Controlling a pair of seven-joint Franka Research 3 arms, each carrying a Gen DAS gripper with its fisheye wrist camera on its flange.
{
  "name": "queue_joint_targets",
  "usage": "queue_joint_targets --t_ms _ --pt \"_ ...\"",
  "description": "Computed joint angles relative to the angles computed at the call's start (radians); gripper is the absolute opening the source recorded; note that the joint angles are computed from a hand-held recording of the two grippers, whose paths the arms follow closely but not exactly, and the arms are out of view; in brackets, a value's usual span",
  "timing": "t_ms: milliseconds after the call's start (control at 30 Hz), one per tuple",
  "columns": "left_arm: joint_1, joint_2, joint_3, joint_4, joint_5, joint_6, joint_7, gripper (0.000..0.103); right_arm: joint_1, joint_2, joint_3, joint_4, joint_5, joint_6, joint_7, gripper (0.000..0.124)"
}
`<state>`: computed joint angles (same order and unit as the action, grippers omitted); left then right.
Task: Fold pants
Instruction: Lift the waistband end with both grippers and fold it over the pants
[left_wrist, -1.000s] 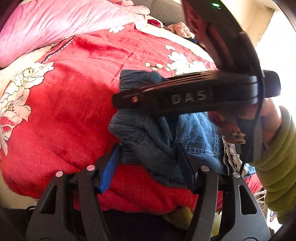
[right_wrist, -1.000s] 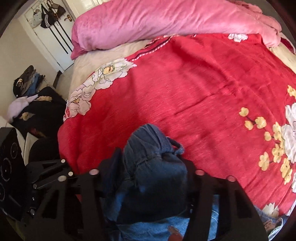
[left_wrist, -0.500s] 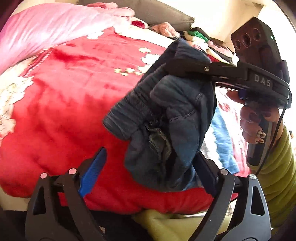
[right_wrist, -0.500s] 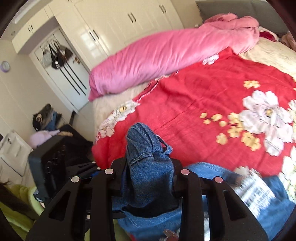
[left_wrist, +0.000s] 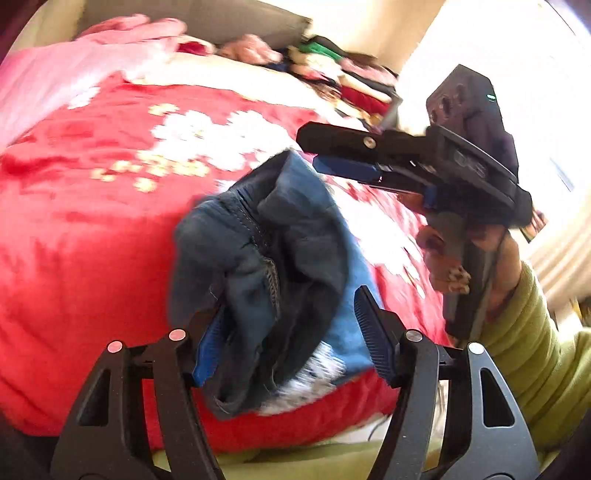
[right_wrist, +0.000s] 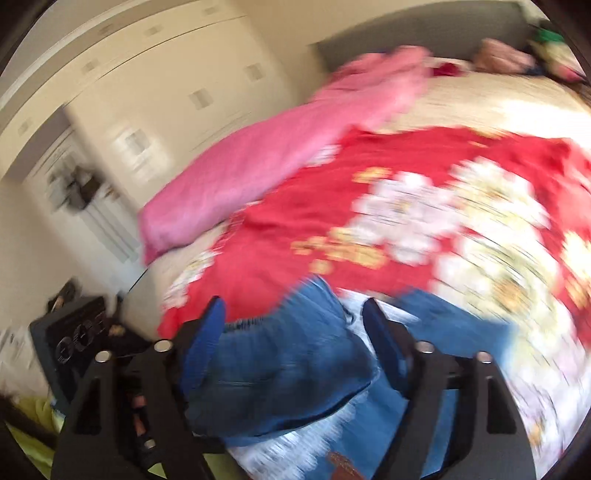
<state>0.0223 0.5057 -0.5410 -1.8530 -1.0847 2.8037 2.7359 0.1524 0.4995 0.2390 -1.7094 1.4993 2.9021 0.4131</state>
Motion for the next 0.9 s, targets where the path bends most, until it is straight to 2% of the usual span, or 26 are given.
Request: queue_joint_targets --t_ms 133,200,233,267,333,400,433,467,500,567,600,633,667,700,800,867,900 --pt "-0.045 0.016 0.017 -0.010 0.100 -0.012 -0.033 0.066 -0.014 -0.061 -0.015 -0.120 0.124 0.030 -0.011 0.082" --pt "-0.052 0.026 0.015 -0.010 0.149 -0.012 -0.050 0.067 -0.002 -0.075 -0.036 -0.153 0.123 0.015 0.031 0.083" --pt "-0.052 0.031 0.010 -0.010 0.170 -0.010 -0.054 0.068 0.003 -0.076 -0.045 -0.158 0.114 0.003 0.051 0.093" --pt "-0.046 0.030 0.001 -0.016 0.184 -0.008 -0.056 0.070 0.009 -0.070 -0.052 -0.158 0.101 0.000 0.075 0.098" --pt "-0.037 0.026 -0.012 -0.030 0.210 0.003 -0.060 0.074 0.034 -0.054 -0.066 -0.151 -0.001 0.004 0.179 0.098" --pt "-0.029 0.024 -0.029 -0.049 0.228 0.031 -0.063 0.074 0.091 -0.029 -0.113 -0.149 -0.233 0.034 0.409 0.097" --pt "-0.019 0.027 -0.038 -0.049 0.235 0.035 -0.066 0.074 0.109 -0.014 -0.133 -0.139 -0.317 0.020 0.487 0.093" --pt "-0.001 0.026 -0.055 -0.057 0.231 0.038 -0.061 0.074 0.101 -0.006 -0.122 -0.132 -0.339 0.005 0.494 0.059" --pt "0.014 0.024 -0.069 -0.063 0.226 0.043 -0.057 0.074 0.086 0.006 -0.104 -0.113 -0.354 -0.020 0.487 0.046" --pt "0.029 0.028 -0.089 -0.066 0.225 0.066 -0.050 0.074 -0.001 0.007 -0.001 -0.090 -0.246 -0.036 0.331 0.036" --pt "0.033 0.029 -0.096 -0.068 0.229 0.076 -0.052 0.074 -0.043 -0.002 0.049 -0.084 -0.167 -0.046 0.215 0.036" --pt "0.040 0.031 -0.106 -0.071 0.232 0.087 -0.048 0.074 -0.062 -0.016 0.071 -0.085 -0.098 -0.052 0.118 0.036" --pt "0.049 0.033 -0.117 -0.076 0.235 0.096 -0.045 0.075 -0.064 -0.027 0.072 -0.087 -0.053 -0.048 0.058 0.036" --pt "0.055 0.037 -0.125 -0.076 0.242 0.104 -0.046 0.075 -0.048 -0.033 0.053 -0.090 -0.065 -0.038 0.068 0.036" --pt "0.071 0.045 -0.139 -0.077 0.272 0.099 -0.069 0.075 0.035 -0.012 -0.051 -0.106 -0.273 0.008 0.317 0.038" --pt "0.082 0.046 -0.148 -0.083 0.290 0.095 -0.081 0.075 0.054 0.005 -0.088 -0.123 -0.374 0.016 0.453 0.044" --pt "0.085 0.049 -0.149 -0.082 0.300 0.091 -0.089 0.075 0.044 0.006 -0.082 -0.130 -0.382 0.021 0.473 0.047"
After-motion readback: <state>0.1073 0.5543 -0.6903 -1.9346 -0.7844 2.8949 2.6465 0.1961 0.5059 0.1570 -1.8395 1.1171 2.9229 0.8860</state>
